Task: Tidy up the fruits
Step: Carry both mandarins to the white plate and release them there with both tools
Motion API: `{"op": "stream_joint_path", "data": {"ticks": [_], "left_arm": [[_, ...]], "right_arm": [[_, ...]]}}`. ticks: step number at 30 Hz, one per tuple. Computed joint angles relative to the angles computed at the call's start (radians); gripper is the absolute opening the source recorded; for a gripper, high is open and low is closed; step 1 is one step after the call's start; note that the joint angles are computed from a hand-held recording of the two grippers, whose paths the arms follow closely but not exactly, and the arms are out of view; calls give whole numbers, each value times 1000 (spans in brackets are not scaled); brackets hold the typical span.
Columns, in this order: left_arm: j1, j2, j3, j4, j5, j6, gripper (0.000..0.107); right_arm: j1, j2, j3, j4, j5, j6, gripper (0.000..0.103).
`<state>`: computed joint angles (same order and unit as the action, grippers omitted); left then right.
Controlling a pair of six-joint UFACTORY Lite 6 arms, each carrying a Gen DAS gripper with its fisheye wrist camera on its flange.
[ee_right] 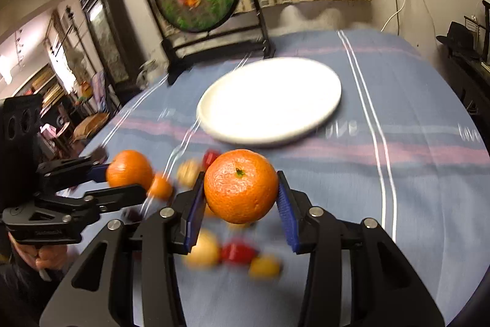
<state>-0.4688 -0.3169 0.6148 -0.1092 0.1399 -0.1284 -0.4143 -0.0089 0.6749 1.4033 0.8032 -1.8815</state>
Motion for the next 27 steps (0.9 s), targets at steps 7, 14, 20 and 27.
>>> {"op": "stream_joint_path", "data": {"ticks": [7, 14, 20, 27], "left_arm": [[185, 497, 490, -76, 44, 167, 46], [235, 889, 896, 31, 177, 92, 46], [240, 1050, 1054, 89, 243, 41, 46], [229, 983, 982, 244, 194, -127, 82]], "right_arm": [[268, 429, 460, 98, -288, 122, 44], [365, 660, 731, -117, -407, 365, 44], [390, 753, 851, -331, -411, 574, 45], [398, 730, 829, -335, -420, 566, 65]]}}
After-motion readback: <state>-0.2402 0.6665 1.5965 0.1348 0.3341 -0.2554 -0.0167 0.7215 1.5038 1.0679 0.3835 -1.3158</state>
